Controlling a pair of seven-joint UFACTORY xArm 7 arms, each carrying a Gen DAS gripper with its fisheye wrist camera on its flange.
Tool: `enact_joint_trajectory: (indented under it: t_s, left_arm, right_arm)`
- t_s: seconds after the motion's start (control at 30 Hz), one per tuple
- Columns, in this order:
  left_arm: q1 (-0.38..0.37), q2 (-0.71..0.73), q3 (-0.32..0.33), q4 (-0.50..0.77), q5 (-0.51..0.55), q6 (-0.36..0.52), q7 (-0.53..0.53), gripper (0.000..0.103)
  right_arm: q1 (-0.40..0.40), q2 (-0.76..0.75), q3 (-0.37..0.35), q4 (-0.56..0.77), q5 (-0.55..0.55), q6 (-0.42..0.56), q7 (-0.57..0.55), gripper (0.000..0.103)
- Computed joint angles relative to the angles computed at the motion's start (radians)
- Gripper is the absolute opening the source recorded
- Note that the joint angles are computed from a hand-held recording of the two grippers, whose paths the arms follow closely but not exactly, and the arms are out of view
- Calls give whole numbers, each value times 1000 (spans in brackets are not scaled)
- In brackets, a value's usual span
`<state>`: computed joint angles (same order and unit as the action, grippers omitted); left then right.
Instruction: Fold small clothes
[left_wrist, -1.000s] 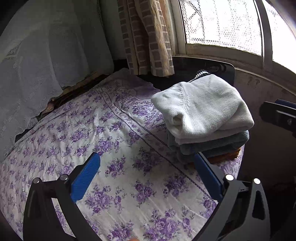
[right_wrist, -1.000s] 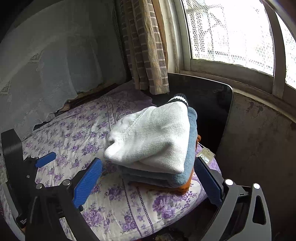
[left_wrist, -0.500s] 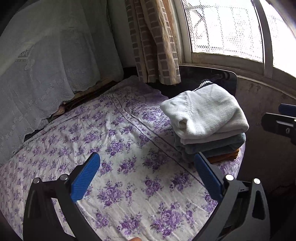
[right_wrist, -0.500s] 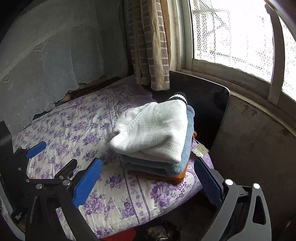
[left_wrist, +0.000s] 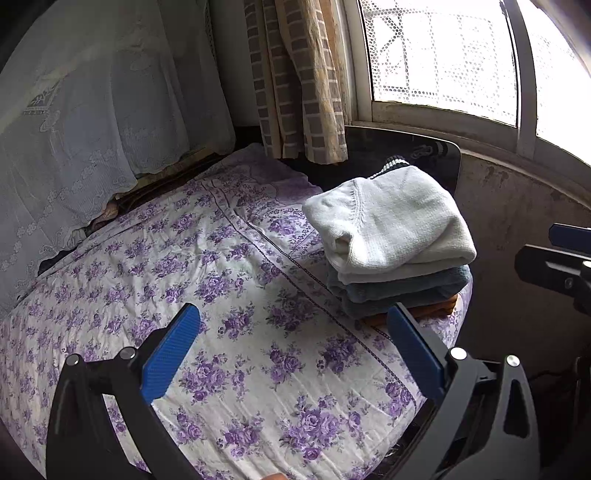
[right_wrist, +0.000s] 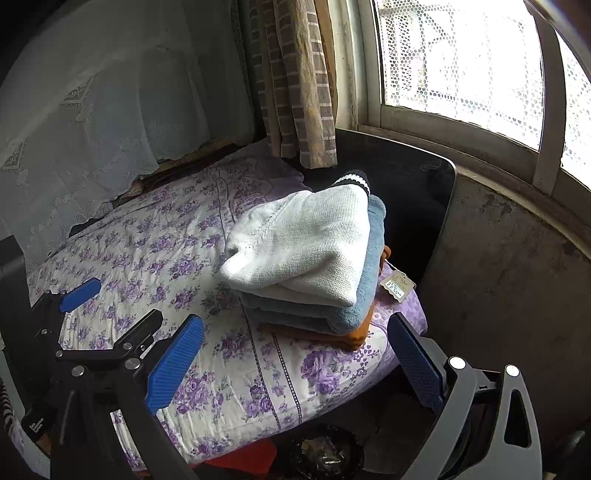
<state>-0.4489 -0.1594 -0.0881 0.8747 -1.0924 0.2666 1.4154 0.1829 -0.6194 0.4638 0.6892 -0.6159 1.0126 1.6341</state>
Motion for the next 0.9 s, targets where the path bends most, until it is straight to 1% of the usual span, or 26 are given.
enact_joint_trajectory:
  t_s: [0.2, 0.37, 0.43, 0.5, 0.57, 0.67, 0.73, 0.8, 0.9]
  left_arm:
    - [-3, -1, -4, -5, 15, -4, -12, 99]
    - [-3, 5, -7, -6, 45, -5, -39, 99]
    - [-1, 7, -5, -3, 58, 13, -48, 99]
    - [-4, 4, 3, 0, 32, 29, -22, 99]
    - [-5, 2, 1, -2, 9, 21, -7, 99]
    - [7, 1, 4, 6, 17, 58, -14, 99]
    - [11, 1, -3, 4, 22, 38, -34, 99]
    - [11, -2, 2, 5, 15, 59, -18, 99]
    - [11, -4, -1, 3, 9, 47, -10, 99]
  right_arm:
    - [1, -26, -22, -34, 20, -35, 6, 100]
    - [-7, -30, -15, -37, 27, -40, 0, 100]
    - [-9, -29, -15, -37, 29, -46, -3, 100]
    - [-12, -28, -13, -36, 31, -47, -5, 100]
    - [-13, -29, -12, -37, 33, -49, -7, 100]
    - [-14, -31, -9, -38, 34, -49, -7, 100]
    - [-16, -30, -6, -36, 35, -47, -5, 100]
    - [-17, -29, -9, -38, 33, -55, -8, 100]
    - [-19, -25, -8, -35, 32, -55, -10, 100]
